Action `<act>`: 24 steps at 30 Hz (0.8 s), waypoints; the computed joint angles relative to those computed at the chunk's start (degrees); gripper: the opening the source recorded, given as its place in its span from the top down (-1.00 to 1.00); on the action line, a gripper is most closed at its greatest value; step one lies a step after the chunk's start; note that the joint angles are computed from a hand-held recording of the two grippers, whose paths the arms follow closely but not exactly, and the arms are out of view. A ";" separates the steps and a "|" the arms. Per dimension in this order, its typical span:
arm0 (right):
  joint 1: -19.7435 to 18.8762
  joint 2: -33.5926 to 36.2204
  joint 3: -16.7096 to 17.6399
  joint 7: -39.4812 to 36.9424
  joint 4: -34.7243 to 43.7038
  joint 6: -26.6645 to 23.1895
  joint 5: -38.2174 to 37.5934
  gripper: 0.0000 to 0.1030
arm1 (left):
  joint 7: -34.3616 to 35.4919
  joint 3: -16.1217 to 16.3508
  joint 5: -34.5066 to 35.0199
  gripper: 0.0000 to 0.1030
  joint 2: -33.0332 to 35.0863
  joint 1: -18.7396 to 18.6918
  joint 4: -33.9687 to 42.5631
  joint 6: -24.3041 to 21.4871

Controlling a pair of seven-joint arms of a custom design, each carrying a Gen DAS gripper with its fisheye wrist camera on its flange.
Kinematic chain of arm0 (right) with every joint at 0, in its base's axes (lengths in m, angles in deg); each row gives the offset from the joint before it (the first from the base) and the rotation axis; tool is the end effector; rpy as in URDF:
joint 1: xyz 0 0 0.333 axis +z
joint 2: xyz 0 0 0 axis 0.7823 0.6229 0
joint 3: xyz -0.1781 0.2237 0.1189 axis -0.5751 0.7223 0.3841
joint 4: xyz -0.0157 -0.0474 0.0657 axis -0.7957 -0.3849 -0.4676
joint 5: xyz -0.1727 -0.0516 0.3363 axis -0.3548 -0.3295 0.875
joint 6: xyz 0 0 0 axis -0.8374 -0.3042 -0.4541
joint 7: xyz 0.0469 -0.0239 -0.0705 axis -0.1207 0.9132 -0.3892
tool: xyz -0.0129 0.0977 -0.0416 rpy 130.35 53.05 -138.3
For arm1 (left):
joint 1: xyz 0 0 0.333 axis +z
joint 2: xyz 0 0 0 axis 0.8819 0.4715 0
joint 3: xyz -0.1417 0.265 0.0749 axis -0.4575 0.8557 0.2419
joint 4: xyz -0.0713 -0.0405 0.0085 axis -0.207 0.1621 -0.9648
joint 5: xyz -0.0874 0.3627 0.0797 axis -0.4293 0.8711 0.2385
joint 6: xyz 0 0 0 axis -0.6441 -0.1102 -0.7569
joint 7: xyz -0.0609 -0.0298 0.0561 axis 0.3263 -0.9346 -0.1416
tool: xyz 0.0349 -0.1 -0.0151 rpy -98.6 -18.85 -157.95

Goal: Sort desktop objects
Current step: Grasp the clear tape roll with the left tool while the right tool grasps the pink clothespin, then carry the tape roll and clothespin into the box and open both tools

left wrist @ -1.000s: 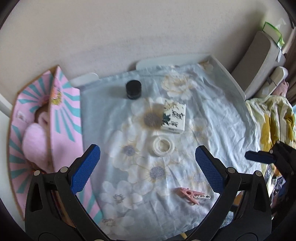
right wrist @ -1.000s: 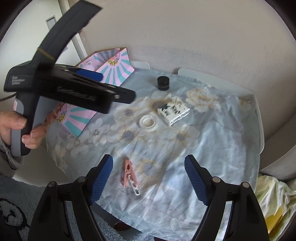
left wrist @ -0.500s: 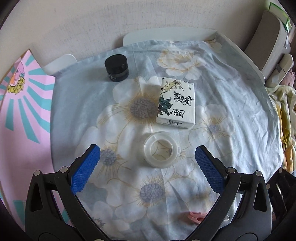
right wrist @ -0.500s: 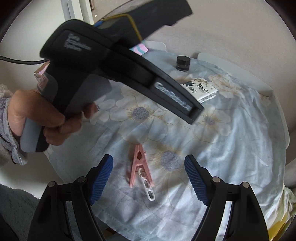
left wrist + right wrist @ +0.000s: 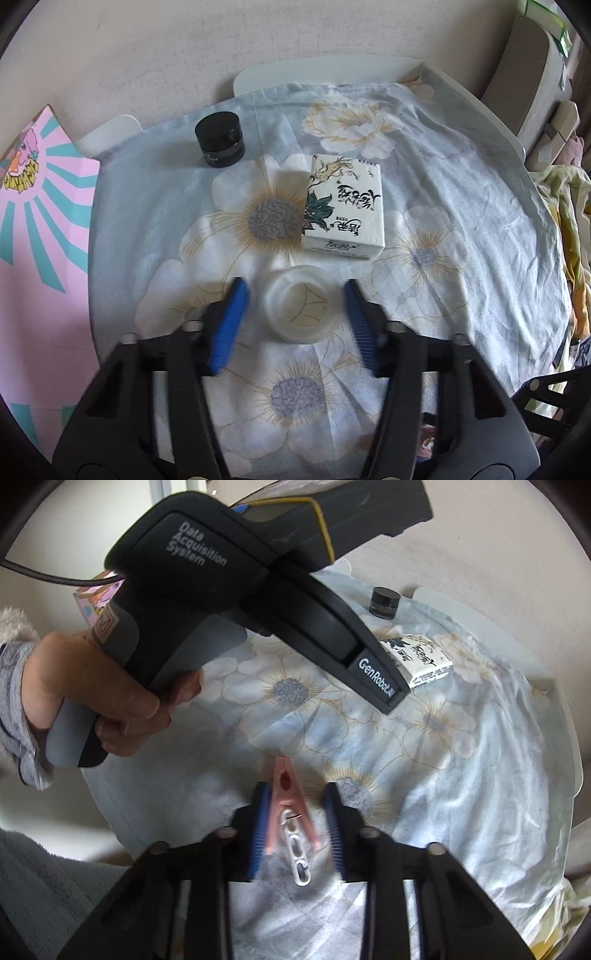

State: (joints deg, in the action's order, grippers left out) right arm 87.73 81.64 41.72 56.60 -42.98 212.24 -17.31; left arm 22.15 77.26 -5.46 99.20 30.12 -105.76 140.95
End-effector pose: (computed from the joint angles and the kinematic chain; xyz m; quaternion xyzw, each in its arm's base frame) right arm 0.4124 0.4663 0.3900 -0.8707 0.4107 -0.1280 0.2386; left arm 0.5201 -0.4155 0.3617 -0.6173 0.7501 -0.1904 0.1411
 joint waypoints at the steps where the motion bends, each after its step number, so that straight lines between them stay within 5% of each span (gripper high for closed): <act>1: 0.11 -0.07 -0.01 -0.13 -0.01 -0.18 -0.25 0.59 | 0.02 0.08 0.27 0.22 0.03 -0.19 0.18 -0.28; 24: -0.95 -3.74 -0.01 1.06 -0.92 -0.86 1.17 0.59 | -3.39 -0.40 3.65 0.22 -5.71 1.00 -0.66 -2.25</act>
State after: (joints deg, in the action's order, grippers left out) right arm 86.78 77.90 41.71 57.66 -43.90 211.38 -16.14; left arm 18.77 76.87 -1.81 93.50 31.13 -106.42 138.71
